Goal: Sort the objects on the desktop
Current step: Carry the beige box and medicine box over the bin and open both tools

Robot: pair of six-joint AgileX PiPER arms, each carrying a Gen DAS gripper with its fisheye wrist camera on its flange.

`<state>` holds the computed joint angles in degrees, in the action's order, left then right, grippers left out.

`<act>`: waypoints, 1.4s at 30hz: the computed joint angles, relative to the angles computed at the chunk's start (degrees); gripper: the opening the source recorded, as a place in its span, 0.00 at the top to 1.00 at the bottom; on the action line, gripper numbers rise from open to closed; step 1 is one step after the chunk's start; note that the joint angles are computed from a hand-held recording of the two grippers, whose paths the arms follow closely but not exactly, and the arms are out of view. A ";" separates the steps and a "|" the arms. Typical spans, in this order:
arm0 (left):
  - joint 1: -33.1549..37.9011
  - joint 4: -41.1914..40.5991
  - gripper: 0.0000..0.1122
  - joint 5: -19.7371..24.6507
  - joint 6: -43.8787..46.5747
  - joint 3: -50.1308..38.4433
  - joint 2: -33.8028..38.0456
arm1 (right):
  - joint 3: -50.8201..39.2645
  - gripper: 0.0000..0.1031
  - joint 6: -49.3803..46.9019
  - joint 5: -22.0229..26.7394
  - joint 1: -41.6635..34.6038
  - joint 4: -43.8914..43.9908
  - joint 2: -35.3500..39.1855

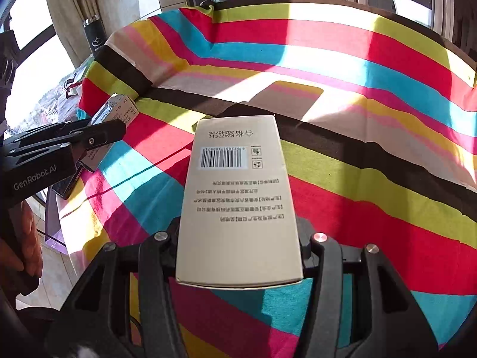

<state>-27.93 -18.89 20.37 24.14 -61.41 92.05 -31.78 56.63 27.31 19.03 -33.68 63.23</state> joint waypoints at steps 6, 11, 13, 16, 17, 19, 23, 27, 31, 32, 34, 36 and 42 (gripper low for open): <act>7.47 -18.12 0.70 3.88 22.23 1.60 -1.59 | -4.91 0.47 14.36 6.01 9.77 -9.65 2.95; 14.96 -26.22 0.70 8.78 34.30 -0.21 -0.77 | -12.36 0.47 18.04 8.81 15.25 -11.76 9.49; 18.66 -27.84 0.70 11.72 36.99 -1.77 0.05 | -15.53 0.47 18.35 9.22 16.84 -12.04 12.44; 23.51 -29.82 0.70 14.34 40.85 -3.46 1.05 | -20.42 0.47 17.93 10.23 18.88 -12.75 16.96; 25.05 -30.54 0.70 14.96 42.16 -3.93 1.34 | -22.05 0.47 17.07 10.39 19.19 -12.54 18.34; 27.98 -31.89 0.70 16.45 44.11 -5.18 2.25 | -25.42 0.47 15.40 10.53 19.45 -11.86 21.19; 33.57 -34.99 0.69 18.94 46.85 -8.45 4.99 | -32.45 0.47 10.33 8.94 18.98 -8.60 26.29; 38.21 -35.87 0.69 20.94 47.74 -12.51 8.04 | -40.14 0.47 6.92 8.68 20.48 -8.34 31.74; 42.49 -36.39 0.69 20.87 47.72 -15.69 10.83 | -49.07 0.47 0.35 7.06 21.47 -4.35 37.98; 43.52 -36.40 0.69 20.46 47.41 -16.39 11.62 | -51.89 0.47 -1.62 6.79 21.79 -2.91 40.05; 45.68 -35.89 0.69 20.62 46.17 -18.14 13.52 | -56.54 0.47 -5.52 5.87 22.18 0.58 43.48; 47.60 -35.29 0.69 19.61 45.13 -19.23 14.94 | -62.73 0.47 -10.42 6.26 22.87 4.94 47.76; 54.07 -33.60 0.69 16.16 40.79 -22.02 19.51 | -84.15 0.47 -23.19 11.96 25.63 14.94 61.74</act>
